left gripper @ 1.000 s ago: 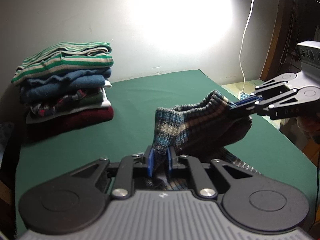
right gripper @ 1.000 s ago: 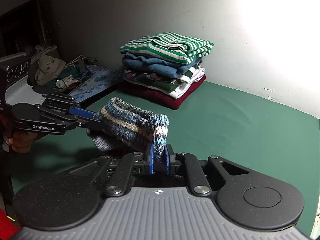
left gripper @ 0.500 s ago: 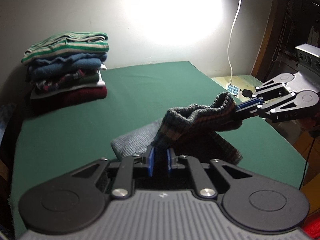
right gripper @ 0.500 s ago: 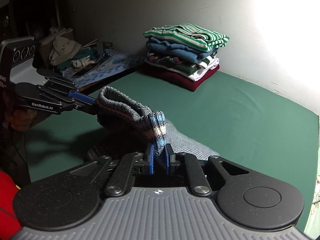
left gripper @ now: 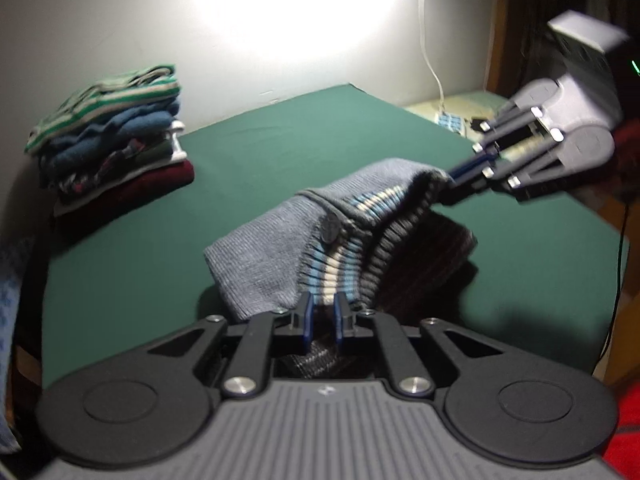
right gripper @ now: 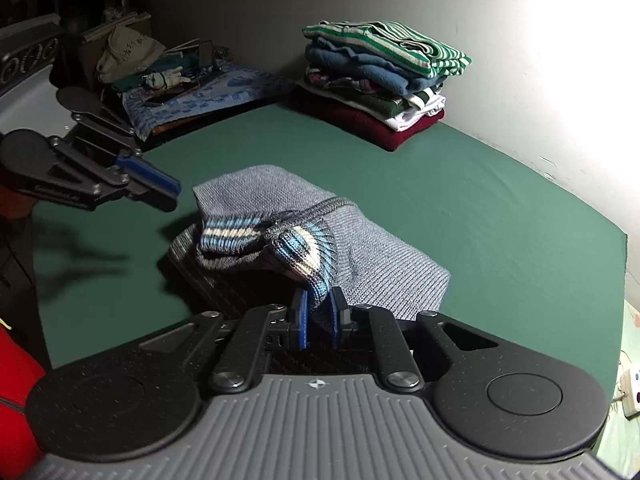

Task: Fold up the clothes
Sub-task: 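Carry the held sweater forward and lower it onto the table with both grippers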

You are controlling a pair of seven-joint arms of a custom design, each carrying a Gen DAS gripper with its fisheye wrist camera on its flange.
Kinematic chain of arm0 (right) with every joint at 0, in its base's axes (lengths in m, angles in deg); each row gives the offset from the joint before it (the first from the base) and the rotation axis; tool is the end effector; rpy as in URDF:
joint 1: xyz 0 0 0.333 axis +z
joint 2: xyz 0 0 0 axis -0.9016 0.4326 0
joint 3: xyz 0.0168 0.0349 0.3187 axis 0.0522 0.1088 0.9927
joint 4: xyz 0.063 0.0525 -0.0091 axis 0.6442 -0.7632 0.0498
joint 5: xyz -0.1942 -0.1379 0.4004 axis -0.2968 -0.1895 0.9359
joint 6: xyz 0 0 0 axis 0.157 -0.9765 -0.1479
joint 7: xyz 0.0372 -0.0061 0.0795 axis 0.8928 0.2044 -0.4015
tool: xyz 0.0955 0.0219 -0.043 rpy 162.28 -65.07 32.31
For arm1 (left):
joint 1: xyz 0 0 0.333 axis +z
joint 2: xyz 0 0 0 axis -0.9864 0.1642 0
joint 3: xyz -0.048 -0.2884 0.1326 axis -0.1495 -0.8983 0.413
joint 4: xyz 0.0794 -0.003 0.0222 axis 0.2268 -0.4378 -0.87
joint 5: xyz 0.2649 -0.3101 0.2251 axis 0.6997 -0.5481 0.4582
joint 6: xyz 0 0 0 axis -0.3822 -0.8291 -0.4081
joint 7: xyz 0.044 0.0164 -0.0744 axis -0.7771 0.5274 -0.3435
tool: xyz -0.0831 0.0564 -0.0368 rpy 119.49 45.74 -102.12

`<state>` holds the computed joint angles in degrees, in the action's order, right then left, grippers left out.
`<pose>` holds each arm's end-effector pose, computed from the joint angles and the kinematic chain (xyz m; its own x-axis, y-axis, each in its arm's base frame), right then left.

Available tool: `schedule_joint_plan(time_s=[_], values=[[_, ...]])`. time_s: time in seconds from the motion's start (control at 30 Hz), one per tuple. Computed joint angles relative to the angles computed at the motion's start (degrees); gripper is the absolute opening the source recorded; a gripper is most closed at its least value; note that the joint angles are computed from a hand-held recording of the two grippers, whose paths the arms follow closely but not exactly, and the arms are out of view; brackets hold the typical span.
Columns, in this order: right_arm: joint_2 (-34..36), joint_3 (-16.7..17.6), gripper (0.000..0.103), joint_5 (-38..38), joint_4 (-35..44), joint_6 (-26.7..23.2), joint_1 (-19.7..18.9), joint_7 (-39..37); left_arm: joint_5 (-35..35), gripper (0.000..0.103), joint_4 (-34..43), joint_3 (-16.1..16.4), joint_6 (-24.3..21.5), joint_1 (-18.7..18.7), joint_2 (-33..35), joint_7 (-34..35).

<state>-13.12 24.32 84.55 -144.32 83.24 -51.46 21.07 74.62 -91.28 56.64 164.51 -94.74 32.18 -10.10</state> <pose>0.6060 0.1579 0.5068 0.9363 -0.3477 0.0502 -0.2013 -0.6480 -0.7345 0.4104 -0.2655 0.5137 -0.2181 -0.9693 -0.1138 -0.6389 0.2300 -0.7341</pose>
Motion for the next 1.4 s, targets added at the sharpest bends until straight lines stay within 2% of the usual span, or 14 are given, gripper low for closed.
schedule_joint_plan(time_s=[0.03, 0.07, 0.2, 0.27, 0.43, 0.5, 0.57, 0.7, 0.77, 0.83, 0.93, 1.03, 1.27, 1.4], values=[[0.0, 0.0, 0.012, 0.3, 0.0, 0.2, 0.0, 0.1, 2.5, 0.028, 0.5, -1.8, -0.9, 1.3, 0.2, 0.1], [0.1, 0.0, 0.012, 0.7, 0.0, 0.3, 0.0, 0.3, 5.1, 0.035, 1.0, -3.5, -1.8, 2.5, 0.6, 0.1], [-0.1, -0.2, 0.012, 1.7, 0.2, -0.5, -0.1, 0.4, 14.9, 0.037, 2.9, -7.5, -4.1, 5.4, 3.1, -0.5], [-0.1, -0.1, 0.012, 1.5, 0.2, -0.4, -0.1, 0.2, 17.4, 0.049, 3.6, -7.0, -4.4, 4.8, 4.7, 1.1], [-0.2, -0.1, 0.012, 1.6, 0.1, -0.4, 0.0, 0.0, 16.2, 0.058, 3.6, -3.7, -4.4, 1.0, 6.3, 6.5], [-0.1, -0.2, 0.012, 1.8, 0.0, -0.5, -0.1, -0.2, 17.3, 0.066, 3.9, -4.2, -4.1, 1.3, 6.8, 6.8], [-0.2, -0.2, 0.012, 2.0, -0.2, -0.4, -0.1, -0.2, 20.1, 0.066, 5.1, -5.6, -4.6, 2.6, 8.1, 5.4], [0.0, -0.2, 0.012, 2.4, -0.3, -0.4, -0.1, -0.3, 20.0, 0.063, 7.0, -4.1, -5.7, 2.2, 10.7, 6.0], [0.1, -0.2, 0.012, 2.5, -0.3, -0.3, -0.1, -0.4, 17.3, 0.05, 7.0, -2.2, -4.8, 1.0, 10.8, 7.9], [0.3, -0.1, 0.012, 2.5, -0.2, -0.2, -0.2, -0.1, 13.9, 0.044, 6.6, -0.6, -3.8, -0.2, 10.3, 10.3], [0.6, -0.1, 0.012, 2.1, 0.1, -0.3, -0.3, 0.2, 11.5, 0.044, 6.3, -0.1, -3.8, -0.5, 9.9, 12.4], [0.9, 0.0, 0.012, 1.5, 0.4, -0.8, -0.4, 0.3, 10.3, 0.05, 6.3, -0.2, -4.0, -0.3, 9.9, 14.0], [1.4, 0.1, 0.012, 1.5, 0.7, -1.1, -0.6, 0.2, 7.1, 0.049, 6.5, 1.0, -4.3, -1.1, 10.0, 20.6], [1.3, 0.2, 0.013, 1.5, 0.3, -0.6, -0.6, -0.9, 3.8, 0.056, 7.3, 1.8, -5.4, -1.4, 10.7, 23.4]])
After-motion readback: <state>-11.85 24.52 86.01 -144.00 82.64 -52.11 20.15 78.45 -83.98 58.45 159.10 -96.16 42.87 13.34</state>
